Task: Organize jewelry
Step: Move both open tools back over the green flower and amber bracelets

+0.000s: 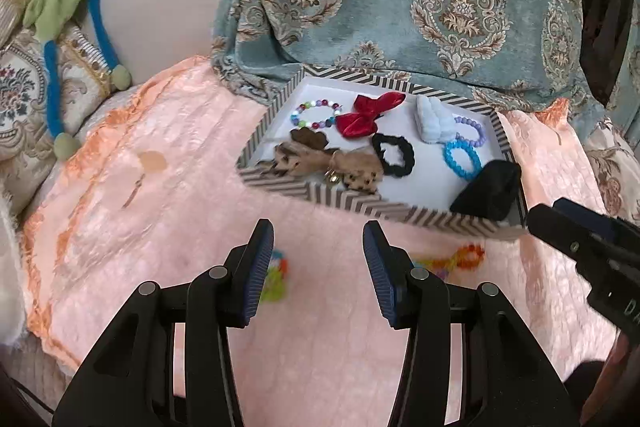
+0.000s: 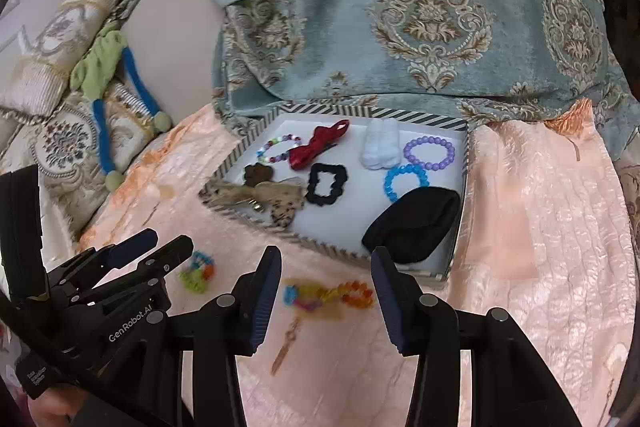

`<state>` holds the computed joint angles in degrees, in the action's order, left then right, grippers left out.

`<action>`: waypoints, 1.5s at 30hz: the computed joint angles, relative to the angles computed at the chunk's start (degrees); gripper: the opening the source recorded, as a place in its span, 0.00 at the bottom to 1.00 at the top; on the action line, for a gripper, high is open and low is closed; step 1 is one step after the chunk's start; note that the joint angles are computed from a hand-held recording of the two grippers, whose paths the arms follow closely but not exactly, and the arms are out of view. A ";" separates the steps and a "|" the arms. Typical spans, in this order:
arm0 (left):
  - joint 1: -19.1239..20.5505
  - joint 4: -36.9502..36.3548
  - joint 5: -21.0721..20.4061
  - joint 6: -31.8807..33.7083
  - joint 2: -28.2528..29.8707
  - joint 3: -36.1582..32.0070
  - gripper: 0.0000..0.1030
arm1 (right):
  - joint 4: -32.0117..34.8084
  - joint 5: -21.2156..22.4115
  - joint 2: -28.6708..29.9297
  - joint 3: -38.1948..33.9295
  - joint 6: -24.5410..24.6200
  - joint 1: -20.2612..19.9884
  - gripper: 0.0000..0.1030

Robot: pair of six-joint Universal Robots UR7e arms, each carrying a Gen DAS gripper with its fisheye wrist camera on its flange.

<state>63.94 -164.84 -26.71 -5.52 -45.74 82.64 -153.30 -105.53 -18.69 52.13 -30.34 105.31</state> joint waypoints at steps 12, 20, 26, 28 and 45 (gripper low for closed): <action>-0.89 -1.23 -2.16 -10.69 -12.34 15.02 0.54 | -7.25 0.95 -7.36 12.65 -0.84 -0.34 0.57; 1.03 2.09 -3.30 -19.34 -16.41 18.82 0.58 | -6.13 0.64 -7.38 13.91 -0.62 -0.73 0.60; 1.98 3.03 -3.46 -19.70 -15.36 18.08 0.58 | -4.49 0.16 -6.46 12.86 -0.51 -0.90 0.60; 2.01 3.18 -3.15 -19.53 -14.89 17.75 0.58 | -4.63 0.01 -6.33 12.77 -0.60 -0.91 0.60; 3.70 6.68 -4.64 -19.94 -12.30 14.53 0.58 | 0.06 -0.76 -2.94 7.75 1.03 -2.34 0.60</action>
